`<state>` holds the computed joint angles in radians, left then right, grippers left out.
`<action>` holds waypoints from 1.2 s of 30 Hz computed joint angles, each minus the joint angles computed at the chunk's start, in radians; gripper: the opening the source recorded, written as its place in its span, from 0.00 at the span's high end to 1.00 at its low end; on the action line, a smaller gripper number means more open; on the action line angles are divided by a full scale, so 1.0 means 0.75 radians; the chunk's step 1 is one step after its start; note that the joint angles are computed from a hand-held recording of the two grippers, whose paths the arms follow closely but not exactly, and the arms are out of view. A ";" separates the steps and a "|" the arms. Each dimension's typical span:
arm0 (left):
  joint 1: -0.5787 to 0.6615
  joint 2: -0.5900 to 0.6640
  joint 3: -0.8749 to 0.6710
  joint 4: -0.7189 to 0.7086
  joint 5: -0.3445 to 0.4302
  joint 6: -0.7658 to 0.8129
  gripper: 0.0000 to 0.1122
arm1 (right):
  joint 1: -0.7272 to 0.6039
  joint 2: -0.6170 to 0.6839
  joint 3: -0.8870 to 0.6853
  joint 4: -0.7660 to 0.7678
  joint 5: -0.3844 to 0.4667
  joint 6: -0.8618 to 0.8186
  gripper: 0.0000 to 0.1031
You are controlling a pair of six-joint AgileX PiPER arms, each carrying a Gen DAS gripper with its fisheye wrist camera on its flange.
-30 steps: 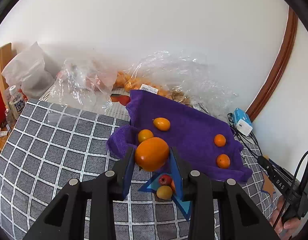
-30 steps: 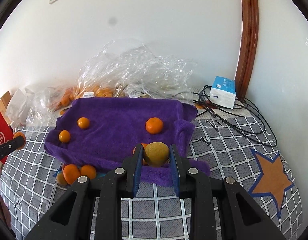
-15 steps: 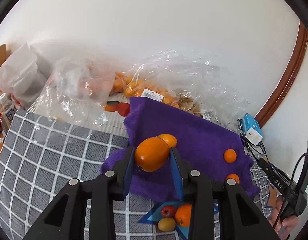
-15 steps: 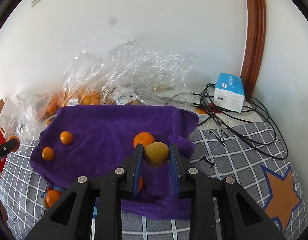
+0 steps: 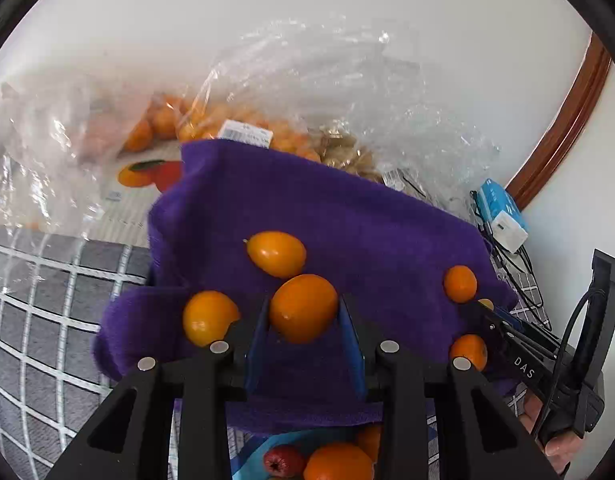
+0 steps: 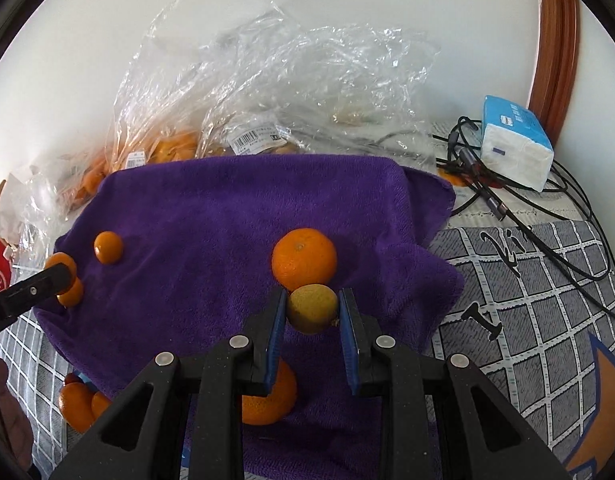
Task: Organize fruits
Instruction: 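Lower both fruits onto the towel and open both tools, then lift both tools away from the towel back toward the star mat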
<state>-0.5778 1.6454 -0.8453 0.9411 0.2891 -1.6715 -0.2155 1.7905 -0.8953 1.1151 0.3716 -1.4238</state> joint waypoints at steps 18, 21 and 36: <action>-0.053 0.111 -0.081 -0.029 0.124 0.053 0.71 | -0.036 -0.080 0.095 0.242 -0.005 -0.325 0.40; -0.083 0.040 -0.065 0.030 0.176 0.012 0.64 | -0.053 -0.135 0.108 0.150 0.018 -0.221 0.40; -0.532 -0.442 0.303 0.192 0.681 -0.352 0.52 | -0.247 -0.616 0.401 -0.146 0.164 0.023 0.39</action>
